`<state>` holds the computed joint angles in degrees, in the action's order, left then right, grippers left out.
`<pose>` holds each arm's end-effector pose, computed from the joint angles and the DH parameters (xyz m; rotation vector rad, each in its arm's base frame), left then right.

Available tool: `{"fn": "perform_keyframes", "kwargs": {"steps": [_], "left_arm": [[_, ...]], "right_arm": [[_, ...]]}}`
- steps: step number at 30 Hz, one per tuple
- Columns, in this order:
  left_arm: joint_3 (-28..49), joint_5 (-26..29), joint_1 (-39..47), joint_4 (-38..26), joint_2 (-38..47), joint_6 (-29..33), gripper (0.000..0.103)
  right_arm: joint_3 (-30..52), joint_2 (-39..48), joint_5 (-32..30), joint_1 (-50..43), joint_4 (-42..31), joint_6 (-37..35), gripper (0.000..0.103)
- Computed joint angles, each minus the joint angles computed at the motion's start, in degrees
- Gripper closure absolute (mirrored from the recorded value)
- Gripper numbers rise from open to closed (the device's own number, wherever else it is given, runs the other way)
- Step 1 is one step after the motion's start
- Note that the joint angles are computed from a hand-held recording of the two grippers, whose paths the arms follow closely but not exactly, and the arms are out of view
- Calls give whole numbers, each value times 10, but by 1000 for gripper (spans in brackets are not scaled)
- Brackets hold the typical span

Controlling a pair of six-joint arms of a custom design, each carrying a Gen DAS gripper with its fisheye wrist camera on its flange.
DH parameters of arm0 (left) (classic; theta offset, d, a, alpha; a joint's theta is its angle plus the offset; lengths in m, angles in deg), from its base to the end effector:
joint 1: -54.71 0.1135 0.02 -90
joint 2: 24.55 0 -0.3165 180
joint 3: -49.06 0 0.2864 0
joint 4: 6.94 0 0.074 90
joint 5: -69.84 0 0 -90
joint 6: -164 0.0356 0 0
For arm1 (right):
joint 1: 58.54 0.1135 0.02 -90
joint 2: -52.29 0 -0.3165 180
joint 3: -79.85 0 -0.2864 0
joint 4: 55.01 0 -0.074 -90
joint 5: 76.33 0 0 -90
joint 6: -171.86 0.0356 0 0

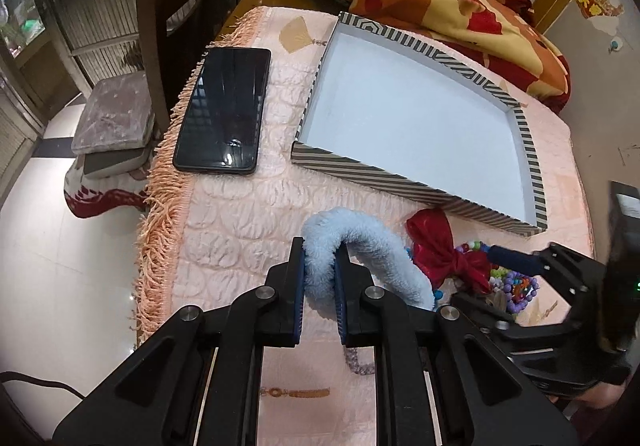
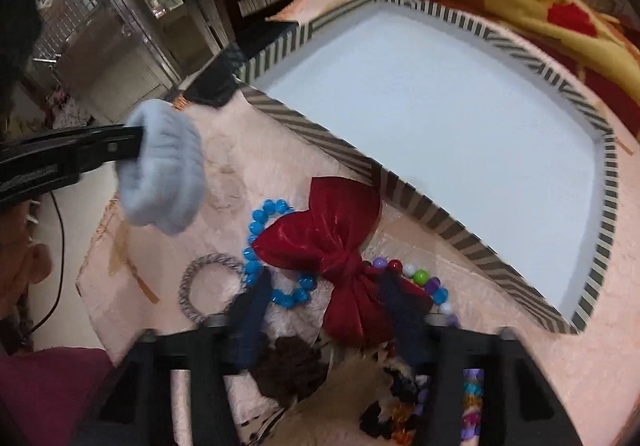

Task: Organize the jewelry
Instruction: 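Grasp the red satin bow with the right gripper while the left lifts the scrunchie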

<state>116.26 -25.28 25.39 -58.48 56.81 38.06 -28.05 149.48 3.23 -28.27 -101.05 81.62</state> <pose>0.2589 -0.1418 0.2566 -0.1838 2.7230 -0.2141 0.3027 0.1841 0.2029 -0.7908 2.7355 0.3738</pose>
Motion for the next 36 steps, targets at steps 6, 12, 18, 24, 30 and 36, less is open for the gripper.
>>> {"fn": "perform_keyframes", "kwargs": {"steps": [6,12,18,24,30,36], "left_arm": [[-7,3,11,-2,-4,0,92],[10,-1,19,-9,-7,8,92],[43,-6,17,-14,2,23,92],[88,-9,30,-9,35,47,92],[122,1,46,-6,69,68,92],[139,12,53,-5,94,84,91]], "right_arm": [[-5,-15,-12,-20,18,16,96],[-13,-64,-11,-27,24,31,97],[-4,-95,-11,-38,31,60,97],[35,-80,-9,-53,40,89,98],[63,-54,-25,-46,-19,16,96],[42,-17,-24,-39,-51,-39,56]]}}
